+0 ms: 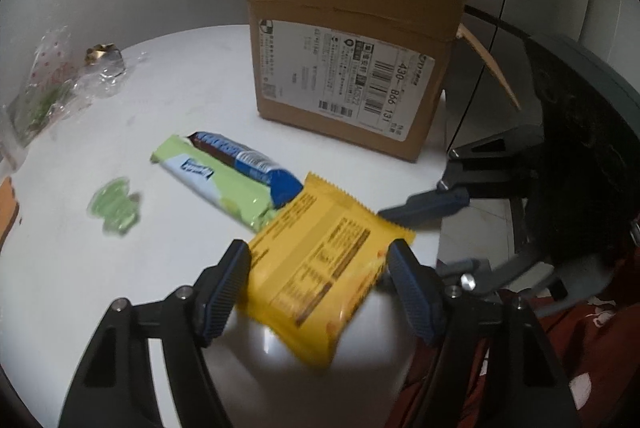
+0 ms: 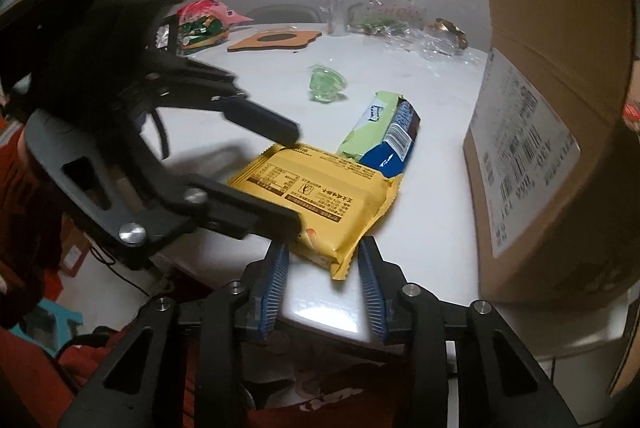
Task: Organize snacks
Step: 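Grasp the yellow biscuit pack with the left tool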
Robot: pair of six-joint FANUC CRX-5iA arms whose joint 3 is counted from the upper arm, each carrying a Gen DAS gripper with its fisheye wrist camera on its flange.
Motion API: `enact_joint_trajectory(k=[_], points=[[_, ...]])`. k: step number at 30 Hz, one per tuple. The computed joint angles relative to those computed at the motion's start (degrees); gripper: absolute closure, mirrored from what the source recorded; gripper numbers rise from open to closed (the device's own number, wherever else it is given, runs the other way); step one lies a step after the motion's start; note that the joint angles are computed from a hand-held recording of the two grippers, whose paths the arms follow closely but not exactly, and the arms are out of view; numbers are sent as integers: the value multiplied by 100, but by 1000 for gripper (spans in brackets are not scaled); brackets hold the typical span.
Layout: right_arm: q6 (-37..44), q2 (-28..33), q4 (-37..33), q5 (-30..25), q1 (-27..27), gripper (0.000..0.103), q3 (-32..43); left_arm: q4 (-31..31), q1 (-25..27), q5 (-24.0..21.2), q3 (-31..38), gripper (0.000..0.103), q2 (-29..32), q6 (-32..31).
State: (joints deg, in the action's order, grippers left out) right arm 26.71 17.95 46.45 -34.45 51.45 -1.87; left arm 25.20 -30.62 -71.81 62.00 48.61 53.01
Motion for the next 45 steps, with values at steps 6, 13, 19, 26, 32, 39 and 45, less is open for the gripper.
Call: enact_joint_trajectory(k=[6,13,19,26,32,39,45], points=[[116,-6,-86,218,-33,72,-20,97,28,-565,963,27,544,-81],[551,131,-330,286,10,72,204,8,148,-118,-285,26,-188,-284],[1211,449,-660,201,55,72,710,-38,371,215,-1053,26,-646,18],[1822,700,-1129,207,21,72,1167,-150,480,275,-1085,26,-705,187],[1959,797,-1299,165,-15,72,1360,-77,488,-326,129,26,-11,402],[1576,806,-895,132,-83,71,1281,99,571,-909,990,26,508,560],[1269,882,-433,35,-108,71,1295,-10,601,-635,297,26,132,406]])
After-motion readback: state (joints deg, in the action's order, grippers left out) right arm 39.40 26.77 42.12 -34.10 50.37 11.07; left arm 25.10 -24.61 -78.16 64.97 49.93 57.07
